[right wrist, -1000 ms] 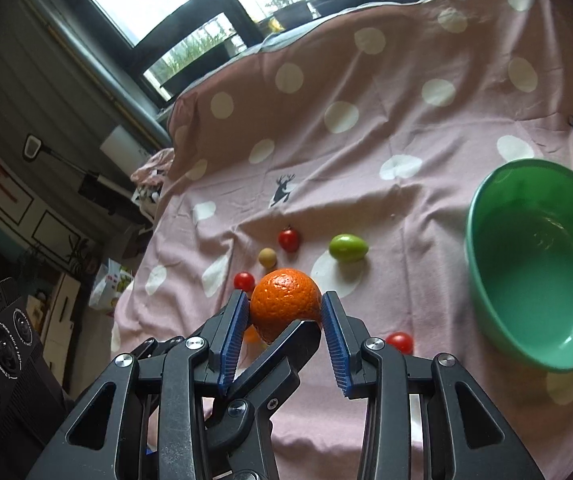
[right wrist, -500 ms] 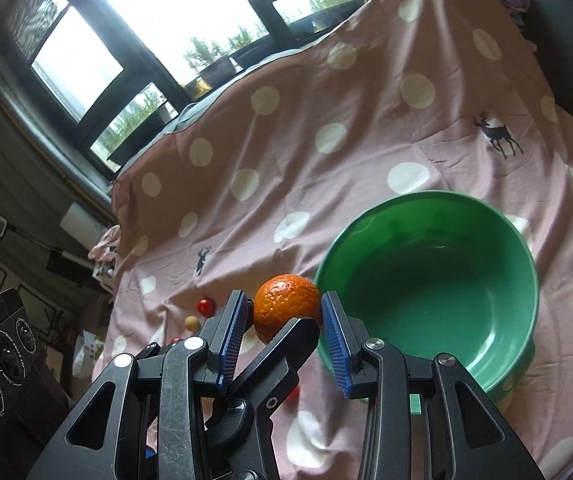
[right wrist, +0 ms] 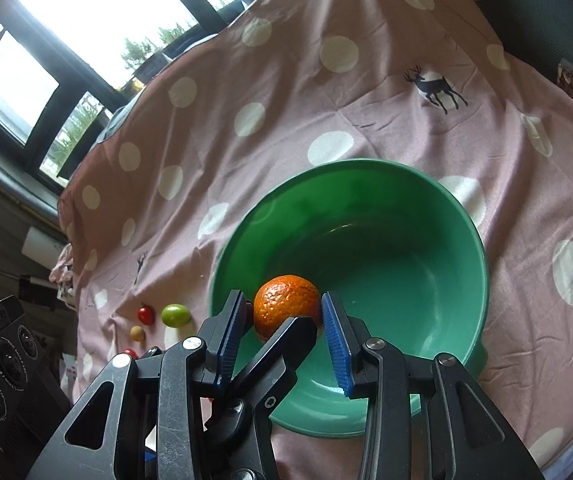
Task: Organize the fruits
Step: 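Lift the smaller orange with the right gripper and carry it over the green bowl, then open the right gripper to drop the orange into the bowl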
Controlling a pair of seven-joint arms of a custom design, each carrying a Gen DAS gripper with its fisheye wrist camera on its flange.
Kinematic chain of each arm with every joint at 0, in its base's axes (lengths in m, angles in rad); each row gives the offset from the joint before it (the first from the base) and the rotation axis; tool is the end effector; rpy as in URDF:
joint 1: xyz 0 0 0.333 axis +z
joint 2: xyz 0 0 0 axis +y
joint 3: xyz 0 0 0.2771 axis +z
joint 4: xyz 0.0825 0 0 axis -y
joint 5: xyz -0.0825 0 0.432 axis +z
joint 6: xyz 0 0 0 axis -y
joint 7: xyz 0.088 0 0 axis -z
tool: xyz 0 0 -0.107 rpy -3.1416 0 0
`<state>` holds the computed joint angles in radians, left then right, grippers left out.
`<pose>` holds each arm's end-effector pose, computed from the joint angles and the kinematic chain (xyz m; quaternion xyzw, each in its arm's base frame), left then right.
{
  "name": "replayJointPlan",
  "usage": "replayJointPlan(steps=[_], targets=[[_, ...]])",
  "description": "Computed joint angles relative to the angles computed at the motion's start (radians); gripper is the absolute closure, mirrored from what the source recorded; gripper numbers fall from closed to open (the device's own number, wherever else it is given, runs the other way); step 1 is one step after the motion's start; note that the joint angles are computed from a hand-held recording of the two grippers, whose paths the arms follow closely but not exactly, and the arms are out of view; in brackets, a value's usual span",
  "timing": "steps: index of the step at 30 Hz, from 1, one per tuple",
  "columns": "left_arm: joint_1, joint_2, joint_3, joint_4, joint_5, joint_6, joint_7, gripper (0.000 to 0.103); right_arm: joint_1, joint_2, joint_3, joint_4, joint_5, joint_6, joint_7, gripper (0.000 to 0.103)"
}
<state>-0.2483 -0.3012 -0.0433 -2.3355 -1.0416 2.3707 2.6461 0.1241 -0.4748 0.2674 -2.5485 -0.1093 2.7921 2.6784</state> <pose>0.5151 -0.1652 0.4356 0.3795 -0.8231 0.4221 0.0157 0.4636 0.1967 0.4496 -0.4320 0.8298 -0.1088 0.3360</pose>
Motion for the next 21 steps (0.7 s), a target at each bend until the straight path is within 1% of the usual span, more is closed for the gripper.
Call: replayJointPlan(steps=[4, 16, 18, 20, 21], targets=[[0.001, 0.017, -0.006, 0.006, 0.01, -0.006, -0.014, 0.065, 0.013, 0.014, -0.022, 0.0, 0.022, -0.012, -0.015, 0.062], [0.016, 0.062, -0.026, 0.03, 0.035, -0.033, -0.063, 0.066, 0.036, 0.038, -0.059, 0.007, 0.071, -0.057, -0.054, 0.062], [0.018, 0.059, -0.028, 0.027, 0.032, -0.034, -0.067, 0.067, 0.036, 0.041, -0.06, 0.008, 0.072, -0.056, -0.057, 0.062], [0.019, 0.05, -0.028, 0.02, 0.03, -0.028, -0.067, 0.067, 0.026, 0.041, -0.048, 0.016, 0.057, -0.07, -0.043, 0.062], [0.02, 0.043, -0.027, 0.015, 0.032, -0.024, -0.07, 0.066, 0.023, 0.04, -0.043, 0.019, 0.049, -0.077, -0.035, 0.059]])
